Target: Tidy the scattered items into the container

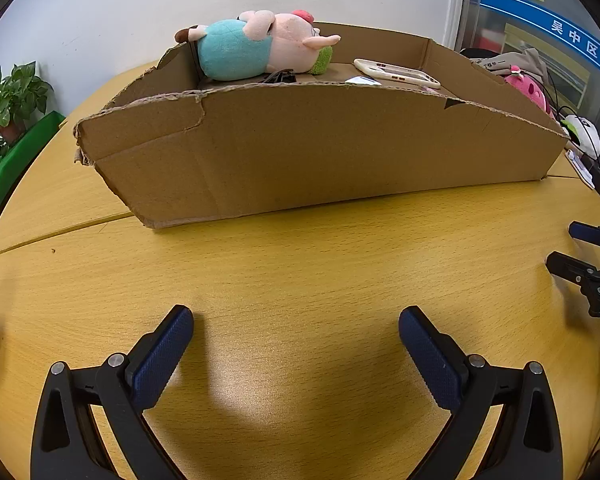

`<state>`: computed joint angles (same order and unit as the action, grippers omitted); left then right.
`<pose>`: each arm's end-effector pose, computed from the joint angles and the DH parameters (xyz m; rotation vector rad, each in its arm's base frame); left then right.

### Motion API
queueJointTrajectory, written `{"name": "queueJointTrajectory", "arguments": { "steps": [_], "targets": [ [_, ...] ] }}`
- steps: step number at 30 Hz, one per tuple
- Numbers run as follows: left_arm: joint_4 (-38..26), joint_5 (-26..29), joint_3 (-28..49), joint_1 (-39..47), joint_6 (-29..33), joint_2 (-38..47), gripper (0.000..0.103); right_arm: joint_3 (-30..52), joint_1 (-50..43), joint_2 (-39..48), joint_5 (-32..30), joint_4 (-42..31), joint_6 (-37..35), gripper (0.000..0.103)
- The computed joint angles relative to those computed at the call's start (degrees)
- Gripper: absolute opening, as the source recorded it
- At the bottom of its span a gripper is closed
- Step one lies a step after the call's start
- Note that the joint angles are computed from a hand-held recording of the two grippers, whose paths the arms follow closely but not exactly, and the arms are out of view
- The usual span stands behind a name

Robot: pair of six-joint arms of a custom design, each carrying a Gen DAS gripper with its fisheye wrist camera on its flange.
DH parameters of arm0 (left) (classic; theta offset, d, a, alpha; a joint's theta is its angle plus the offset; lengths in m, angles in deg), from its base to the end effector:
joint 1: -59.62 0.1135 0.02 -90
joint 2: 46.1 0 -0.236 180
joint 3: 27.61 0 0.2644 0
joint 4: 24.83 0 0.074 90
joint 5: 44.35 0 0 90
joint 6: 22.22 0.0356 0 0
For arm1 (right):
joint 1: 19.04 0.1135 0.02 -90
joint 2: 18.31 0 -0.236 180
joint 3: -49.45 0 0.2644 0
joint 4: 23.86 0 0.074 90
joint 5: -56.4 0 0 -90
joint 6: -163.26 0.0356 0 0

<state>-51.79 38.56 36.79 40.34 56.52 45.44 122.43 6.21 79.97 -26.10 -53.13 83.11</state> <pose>0.3089 -0.1034 0.1402 0.1250 2.5026 -0.0640 0.3243 0.1478 0.1450 -0.2845 2.4972 0.0850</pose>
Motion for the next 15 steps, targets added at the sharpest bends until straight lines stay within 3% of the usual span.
{"name": "queueJointTrajectory", "arguments": {
  "steps": [15],
  "targets": [
    [0.02,-0.19,-0.18,-0.18,-0.22,-0.14,0.103,0.09,0.04,0.38,0.07,0.23,0.11,0.103]
  ]
}}
